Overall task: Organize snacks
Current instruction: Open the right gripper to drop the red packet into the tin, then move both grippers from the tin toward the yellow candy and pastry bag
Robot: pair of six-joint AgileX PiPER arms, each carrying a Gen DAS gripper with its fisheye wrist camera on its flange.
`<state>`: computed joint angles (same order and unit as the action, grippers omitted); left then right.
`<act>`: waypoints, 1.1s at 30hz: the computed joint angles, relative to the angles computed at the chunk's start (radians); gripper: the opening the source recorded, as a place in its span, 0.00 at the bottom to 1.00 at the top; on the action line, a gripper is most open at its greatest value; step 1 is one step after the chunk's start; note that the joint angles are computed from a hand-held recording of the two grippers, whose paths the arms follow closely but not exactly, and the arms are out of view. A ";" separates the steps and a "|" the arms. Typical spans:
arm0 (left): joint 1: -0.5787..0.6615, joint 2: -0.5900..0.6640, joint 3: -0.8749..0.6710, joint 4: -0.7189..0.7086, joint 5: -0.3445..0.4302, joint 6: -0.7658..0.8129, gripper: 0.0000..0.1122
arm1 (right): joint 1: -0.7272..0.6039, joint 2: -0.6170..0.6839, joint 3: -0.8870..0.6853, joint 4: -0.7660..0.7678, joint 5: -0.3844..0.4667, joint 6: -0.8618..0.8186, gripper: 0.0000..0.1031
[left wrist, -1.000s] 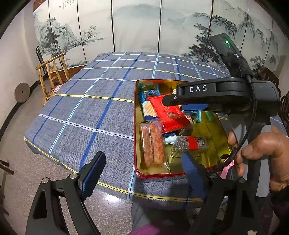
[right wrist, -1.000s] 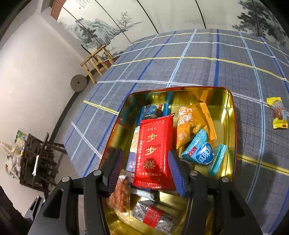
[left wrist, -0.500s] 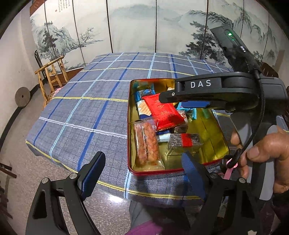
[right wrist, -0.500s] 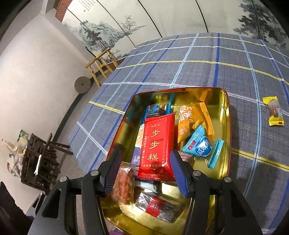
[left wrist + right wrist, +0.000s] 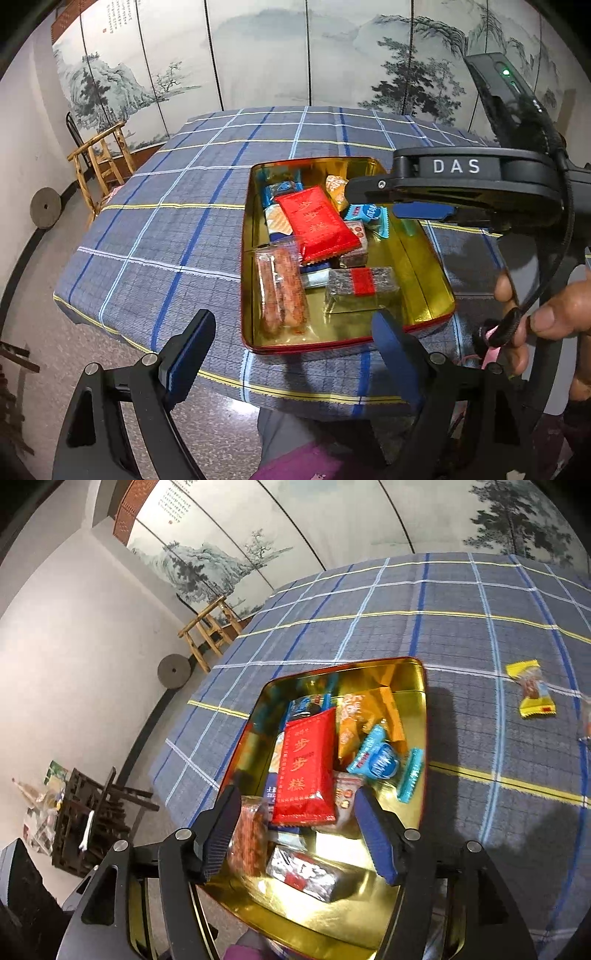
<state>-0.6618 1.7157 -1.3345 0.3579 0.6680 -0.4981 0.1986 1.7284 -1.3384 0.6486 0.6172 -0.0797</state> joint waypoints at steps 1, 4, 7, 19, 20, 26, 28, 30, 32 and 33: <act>-0.005 0.001 -0.002 0.006 0.003 -0.005 0.75 | -0.007 -0.011 0.016 0.012 -0.004 -0.011 0.63; -0.022 0.005 -0.008 0.025 0.012 -0.018 0.78 | -0.023 -0.030 0.044 0.045 -0.012 -0.041 0.63; -0.035 0.005 -0.012 0.044 0.018 -0.030 0.79 | -0.040 -0.060 0.085 0.073 -0.024 -0.074 0.64; -0.097 0.029 -0.051 0.085 0.060 -0.050 0.80 | -0.200 -0.230 0.336 0.207 -0.058 -0.247 0.68; -0.106 0.034 -0.058 0.090 0.067 -0.052 0.80 | -0.228 -0.242 0.360 0.219 -0.058 -0.268 0.68; -0.149 0.057 -0.096 0.121 0.097 -0.059 0.81 | -0.400 -0.309 0.476 0.231 -0.046 -0.349 0.68; -0.165 0.069 -0.116 0.131 0.110 -0.061 0.81 | -0.449 -0.328 0.501 0.201 -0.052 -0.358 0.69; -0.178 0.083 -0.139 0.137 0.122 -0.060 0.81 | -0.500 -0.350 0.522 0.136 -0.070 -0.347 0.69; -0.194 0.098 -0.165 0.144 0.139 -0.060 0.82 | -0.533 -0.366 0.535 0.072 -0.087 -0.325 0.69; -0.200 0.107 -0.181 0.146 0.147 -0.057 0.82 | -0.549 -0.371 0.539 0.041 -0.094 -0.316 0.69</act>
<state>-0.8621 1.8229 -1.5154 0.5034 0.8153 -0.5556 -0.3506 1.3579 -0.7997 0.6897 0.5228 -0.3955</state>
